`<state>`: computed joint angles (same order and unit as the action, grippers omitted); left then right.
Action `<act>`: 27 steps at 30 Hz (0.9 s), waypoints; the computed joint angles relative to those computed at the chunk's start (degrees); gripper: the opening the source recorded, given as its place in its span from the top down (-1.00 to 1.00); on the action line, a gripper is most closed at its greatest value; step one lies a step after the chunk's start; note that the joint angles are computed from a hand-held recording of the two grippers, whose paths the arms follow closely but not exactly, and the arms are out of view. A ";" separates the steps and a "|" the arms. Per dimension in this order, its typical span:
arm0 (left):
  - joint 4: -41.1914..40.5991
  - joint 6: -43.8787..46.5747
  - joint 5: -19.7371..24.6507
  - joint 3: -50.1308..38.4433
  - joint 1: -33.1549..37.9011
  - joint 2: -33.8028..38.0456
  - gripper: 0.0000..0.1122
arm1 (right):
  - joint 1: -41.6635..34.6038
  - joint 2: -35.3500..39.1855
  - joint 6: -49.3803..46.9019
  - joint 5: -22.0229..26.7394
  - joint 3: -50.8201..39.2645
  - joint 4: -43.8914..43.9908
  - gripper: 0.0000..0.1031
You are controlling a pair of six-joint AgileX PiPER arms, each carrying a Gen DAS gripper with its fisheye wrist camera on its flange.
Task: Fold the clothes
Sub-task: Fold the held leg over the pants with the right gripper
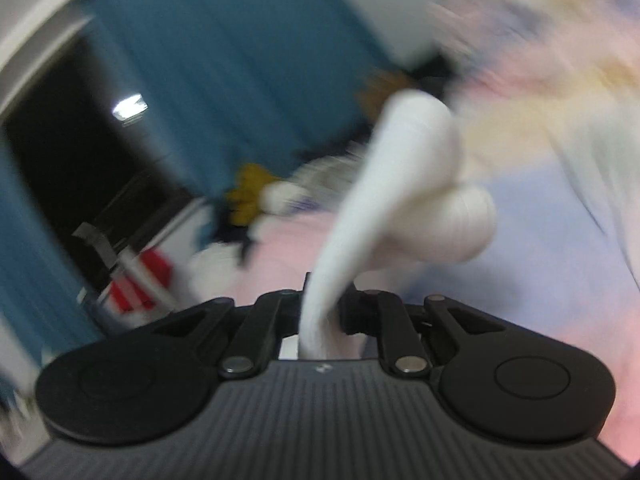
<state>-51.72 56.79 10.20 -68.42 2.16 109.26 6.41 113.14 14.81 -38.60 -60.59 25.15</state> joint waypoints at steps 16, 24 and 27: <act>-19.32 3.60 13.03 0.45 12.94 -8.06 -0.31 | 34.56 10.32 -89.94 8.80 -10.24 32.72 0.74; -22.22 3.26 26.82 -5.90 15.71 -1.28 -0.43 | 35.18 6.39 -84.20 9.00 -6.66 36.73 0.73; -19.25 1.31 28.38 -7.77 14.95 1.46 -0.41 | 34.85 7.09 -84.42 9.64 -7.48 35.83 0.73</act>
